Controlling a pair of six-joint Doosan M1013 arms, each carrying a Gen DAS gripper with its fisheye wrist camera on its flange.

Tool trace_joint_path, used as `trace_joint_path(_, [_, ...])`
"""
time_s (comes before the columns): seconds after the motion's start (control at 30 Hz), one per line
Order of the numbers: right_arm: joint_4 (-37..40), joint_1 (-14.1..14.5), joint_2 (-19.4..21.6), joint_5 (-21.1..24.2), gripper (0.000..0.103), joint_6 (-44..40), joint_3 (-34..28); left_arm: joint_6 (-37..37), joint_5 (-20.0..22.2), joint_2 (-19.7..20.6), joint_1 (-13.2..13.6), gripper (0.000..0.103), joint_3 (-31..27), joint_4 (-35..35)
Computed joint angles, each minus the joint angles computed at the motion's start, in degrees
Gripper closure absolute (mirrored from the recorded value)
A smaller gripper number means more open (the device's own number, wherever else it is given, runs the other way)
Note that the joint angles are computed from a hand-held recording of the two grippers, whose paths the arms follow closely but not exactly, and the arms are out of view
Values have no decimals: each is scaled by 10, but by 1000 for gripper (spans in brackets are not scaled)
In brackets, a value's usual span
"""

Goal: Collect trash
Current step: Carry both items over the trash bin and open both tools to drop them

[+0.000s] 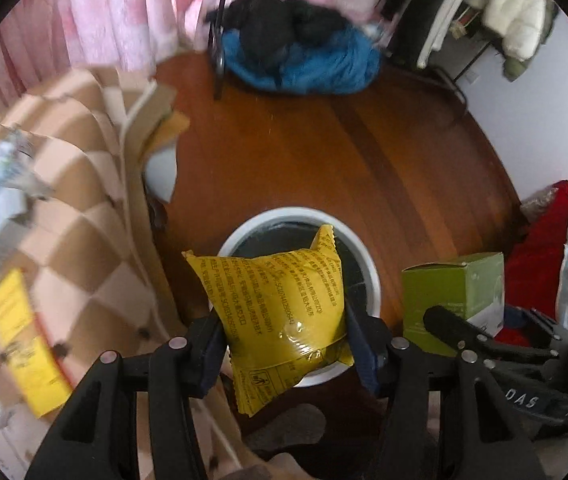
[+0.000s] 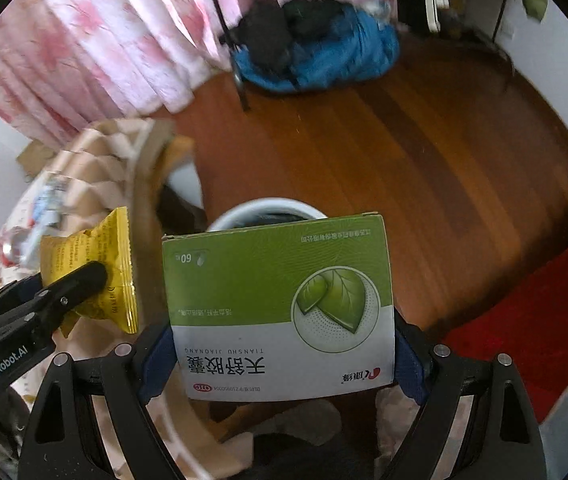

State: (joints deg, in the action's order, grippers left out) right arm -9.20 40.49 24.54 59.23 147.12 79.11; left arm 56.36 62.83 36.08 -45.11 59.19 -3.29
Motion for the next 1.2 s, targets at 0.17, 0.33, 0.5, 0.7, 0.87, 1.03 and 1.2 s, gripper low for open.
trace_joint_path(0.17, [53, -26, 24, -27, 12, -33, 19, 0, 31, 27, -3, 43, -28, 18])
trace_joint_path(0.33, [85, -36, 52, -39, 11, -55, 16, 0, 45, 31, -11, 20, -34, 41])
trace_joint_path(0.5, [53, -30, 62, -4, 0, -33, 5, -3, 50, 29, -14, 12, -29, 71])
trace_joint_path(0.7, [22, -22, 60, 27, 0, -22, -1, -9, 51, 21, -17, 11, -20, 90])
trace_joint_path(0.87, [2, -10, 57, 72, 0, -13, -15, -20, 47, 7, -20, 11, -5, 101])
trace_joint_path(1.03, [-14, 1, 50, 95, 0, -1, -20, -31, 37, -11, -23, 11, 11, 110])
trace_joint_path(1.2, [-21, 10, 35, 100, 0, 17, -17, -44, 29, -30, -29, 11, 23, 129])
